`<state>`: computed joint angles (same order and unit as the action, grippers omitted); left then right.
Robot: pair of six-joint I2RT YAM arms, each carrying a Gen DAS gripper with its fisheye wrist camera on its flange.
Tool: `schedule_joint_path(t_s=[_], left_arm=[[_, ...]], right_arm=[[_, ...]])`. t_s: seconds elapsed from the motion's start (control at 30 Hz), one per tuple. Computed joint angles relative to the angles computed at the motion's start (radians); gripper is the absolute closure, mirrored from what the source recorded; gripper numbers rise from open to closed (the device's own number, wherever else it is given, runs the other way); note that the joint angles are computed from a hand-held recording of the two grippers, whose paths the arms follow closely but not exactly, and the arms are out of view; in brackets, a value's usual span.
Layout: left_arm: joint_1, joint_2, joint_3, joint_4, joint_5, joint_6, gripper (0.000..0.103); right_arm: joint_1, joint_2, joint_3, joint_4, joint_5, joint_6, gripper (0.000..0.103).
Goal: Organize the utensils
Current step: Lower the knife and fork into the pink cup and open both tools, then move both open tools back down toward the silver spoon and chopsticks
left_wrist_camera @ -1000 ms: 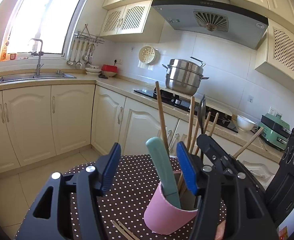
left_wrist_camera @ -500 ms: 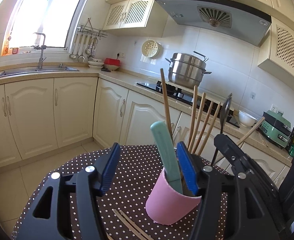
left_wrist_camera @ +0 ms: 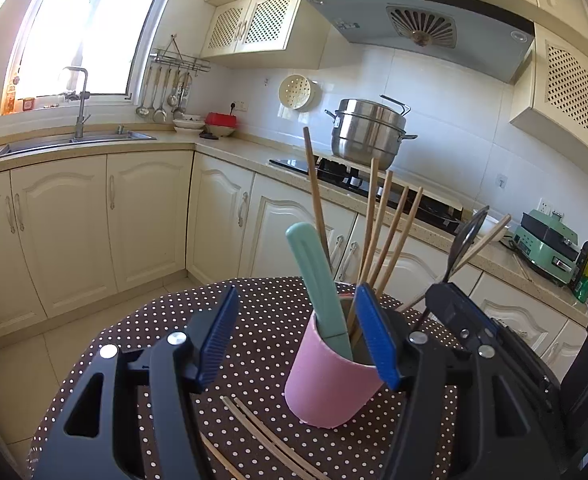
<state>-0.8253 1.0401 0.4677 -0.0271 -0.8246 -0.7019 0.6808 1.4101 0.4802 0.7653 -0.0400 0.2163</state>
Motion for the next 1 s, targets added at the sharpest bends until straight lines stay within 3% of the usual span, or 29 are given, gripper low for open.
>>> schedule_joint_path(t_s=[0.27, 0.37, 0.5, 0.8, 1.0], left_arm=[[-0.088, 0.006, 0.032, -0.079, -0.068, -0.048, 0.042], [-0.120, 0.005, 0.045, -0.115, -0.100, -0.068, 0.041], [-0.165, -0.001, 0.066, -0.174, -0.143, -0.101, 0.041], [-0.266, -0.026, 0.107, -0.342, -0.226, -0.215, 0.039], [-0.350, -0.017, 0.157, -0.517, -0.269, -0.345, 0.038]], right_arm=[[0.019, -0.054, -0.012, -0.072, 0.029, 0.011, 0.089], [0.027, -0.081, -0.018, -0.090, 0.042, 0.013, 0.080], [0.030, -0.117, -0.022, -0.121, 0.053, 0.019, 0.076], [0.059, -0.201, -0.048, -0.181, 0.084, 0.016, 0.073], [0.082, -0.298, -0.062, -0.275, 0.103, 0.016, 0.068]])
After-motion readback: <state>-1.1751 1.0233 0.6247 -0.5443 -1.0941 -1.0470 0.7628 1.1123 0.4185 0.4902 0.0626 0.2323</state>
